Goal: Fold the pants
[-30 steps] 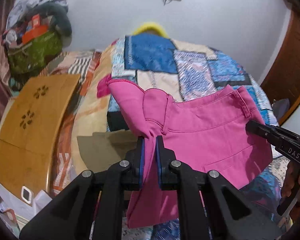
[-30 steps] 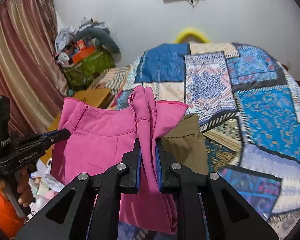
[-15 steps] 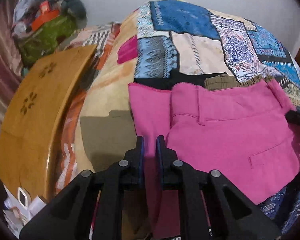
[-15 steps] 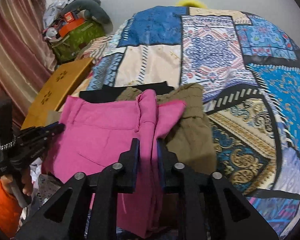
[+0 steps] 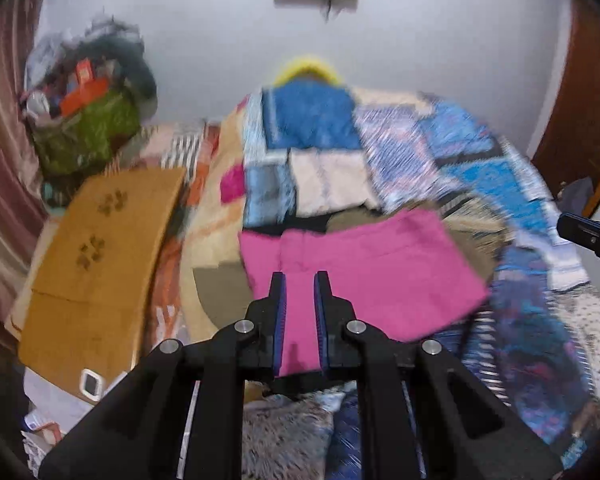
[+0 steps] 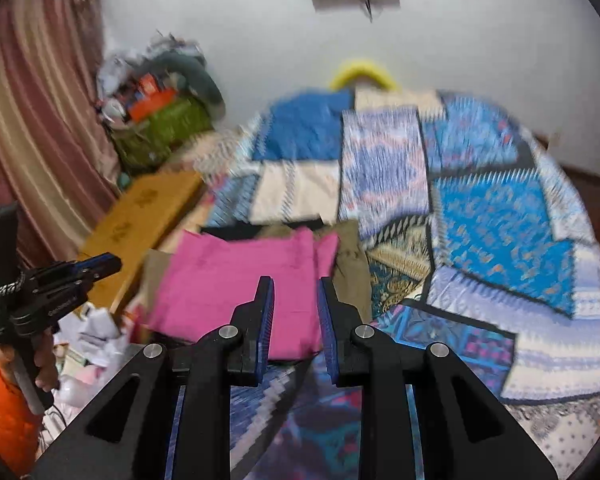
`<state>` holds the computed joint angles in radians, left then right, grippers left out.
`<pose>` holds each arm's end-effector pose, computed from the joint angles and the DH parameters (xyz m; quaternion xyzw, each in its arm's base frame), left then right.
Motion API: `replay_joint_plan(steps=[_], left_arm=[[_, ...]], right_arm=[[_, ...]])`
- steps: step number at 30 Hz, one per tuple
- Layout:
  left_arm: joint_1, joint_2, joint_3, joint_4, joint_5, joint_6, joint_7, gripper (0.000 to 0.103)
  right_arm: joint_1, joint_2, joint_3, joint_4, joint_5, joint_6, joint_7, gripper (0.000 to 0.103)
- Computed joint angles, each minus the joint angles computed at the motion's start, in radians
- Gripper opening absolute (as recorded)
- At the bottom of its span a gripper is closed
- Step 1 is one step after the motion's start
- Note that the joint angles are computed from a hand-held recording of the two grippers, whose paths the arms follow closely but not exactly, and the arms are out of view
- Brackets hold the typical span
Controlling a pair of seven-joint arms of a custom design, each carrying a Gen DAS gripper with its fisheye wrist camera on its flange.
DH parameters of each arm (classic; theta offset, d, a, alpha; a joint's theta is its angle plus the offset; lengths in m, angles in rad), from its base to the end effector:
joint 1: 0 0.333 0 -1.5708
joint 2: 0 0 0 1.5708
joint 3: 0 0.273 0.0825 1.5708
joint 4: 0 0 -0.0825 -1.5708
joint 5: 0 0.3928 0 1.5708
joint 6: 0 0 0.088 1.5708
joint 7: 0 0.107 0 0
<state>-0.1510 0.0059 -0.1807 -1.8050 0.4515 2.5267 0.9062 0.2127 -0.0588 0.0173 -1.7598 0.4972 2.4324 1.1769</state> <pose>0.5864 -0.2064 0.5683 -0.6706 0.6322 -0.2753 0.2737 0.5872 0.1392 0.6207 -0.7524 0.5168 -0.1247 0.3889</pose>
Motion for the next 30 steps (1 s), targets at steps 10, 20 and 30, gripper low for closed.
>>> replay_joint_plan(steps=[10, 20, 30], left_arm=[[0.038, -0.444, -0.133, -0.262, 0.123, 0.1, -0.166, 0.013], [0.093, -0.784, -0.267, -0.442, 0.112, 0.097, -0.274, 0.045], [0.139, -0.932, -0.328, -0.518, 0.086, 0.114, -0.309, 0.097]], right_arm=[[0.138, -0.445, -0.055, -0.322, 0.134, 0.195, -0.147, 0.02], [0.252, -0.741, -0.069, -0.57, 0.067, 0.408, -0.106, 0.053], [0.259, -0.807, -0.053, -0.65, -0.051, 0.511, 0.031, 0.102]])
